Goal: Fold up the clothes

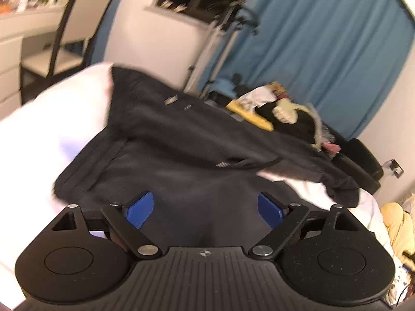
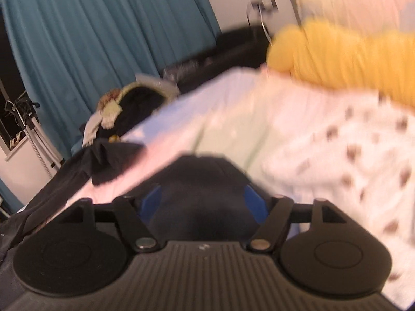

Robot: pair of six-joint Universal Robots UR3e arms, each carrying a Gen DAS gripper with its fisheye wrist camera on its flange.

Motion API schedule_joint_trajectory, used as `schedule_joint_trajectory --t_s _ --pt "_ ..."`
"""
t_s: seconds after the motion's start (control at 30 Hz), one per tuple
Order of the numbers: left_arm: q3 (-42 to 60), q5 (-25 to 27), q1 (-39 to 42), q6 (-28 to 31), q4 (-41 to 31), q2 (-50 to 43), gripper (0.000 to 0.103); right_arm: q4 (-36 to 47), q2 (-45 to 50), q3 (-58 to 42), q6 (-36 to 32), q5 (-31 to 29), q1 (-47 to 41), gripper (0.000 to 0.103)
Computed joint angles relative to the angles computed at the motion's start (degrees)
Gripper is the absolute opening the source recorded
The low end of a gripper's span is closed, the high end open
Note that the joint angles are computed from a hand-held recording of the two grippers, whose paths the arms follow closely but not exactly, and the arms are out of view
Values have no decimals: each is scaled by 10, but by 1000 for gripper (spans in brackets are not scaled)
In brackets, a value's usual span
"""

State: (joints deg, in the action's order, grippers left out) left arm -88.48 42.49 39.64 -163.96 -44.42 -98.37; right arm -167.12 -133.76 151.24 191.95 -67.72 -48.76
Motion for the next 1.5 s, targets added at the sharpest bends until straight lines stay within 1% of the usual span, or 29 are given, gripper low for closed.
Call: schedule_joint_trajectory --t_s 0.03,0.07,0.17,0.3,0.37,0.47,0.57,0.63,0.67,0.73,0.8,0.87,1.0,1.07,1.13,1.2,1.3,1.37,1.43,1.47,1.5 --pt "3 -1 -15 -14 14 1 91 -50 42 -15 13 -28 38 77" --pt "4 0 -31 -32 33 1 91 -85 78 -32 21 -43 67 77" --pt "18 17 -91 -81 101 -18 92 -148 184 -102 63 -85 163 77" --pt "65 60 -185 -121 154 -65 92 -182 311 -212 143 -119 282 77" --pt "96 92 -232 -131 173 -94 92 -192 372 -270 174 -137 337 77" --pt "146 127 -291 -143 187 -142 92 -200 463 -358 199 -169 407 77" --pt "156 158 -328 -155 233 -183 92 -232 550 -420 212 -182 451 77" --pt "139 164 -336 -165 277 -206 92 -237 597 -448 219 -142 450 77" --pt "131 165 -336 -164 289 -217 92 -224 616 -464 227 -114 443 77" --pt "132 174 -337 -164 284 -238 92 -203 659 -508 262 -58 419 77" --pt "142 171 -333 -172 269 -256 92 -197 705 -560 312 -29 397 77" --pt "156 168 -331 -177 254 -272 92 -206 769 -633 380 -13 378 77" --pt "196 175 -329 -184 241 -307 92 -252 904 -781 541 -5 349 77" --pt "222 174 -329 -197 231 -328 92 -263 958 -847 595 -2 334 77" --pt "261 160 -328 -222 214 -357 92 -259 998 -893 630 -6 320 78" --pt "306 145 -329 -239 191 -388 92 -240 1024 -922 647 -12 307 78" --pt "363 154 -339 -234 163 -427 92 -228 1060 -944 669 -17 287 77" --pt "385 167 -346 -225 155 -444 92 -221 1086 -973 672 -1 274 72" --pt "404 178 -352 -216 142 -457 92 -182 1101 -1013 638 10 269 58" --pt "406 180 -353 -216 142 -460 92 -165 1107 -1032 618 7 269 53" --pt "407 180 -353 -216 143 -463 92 -154 1111 -1048 596 1 272 41"
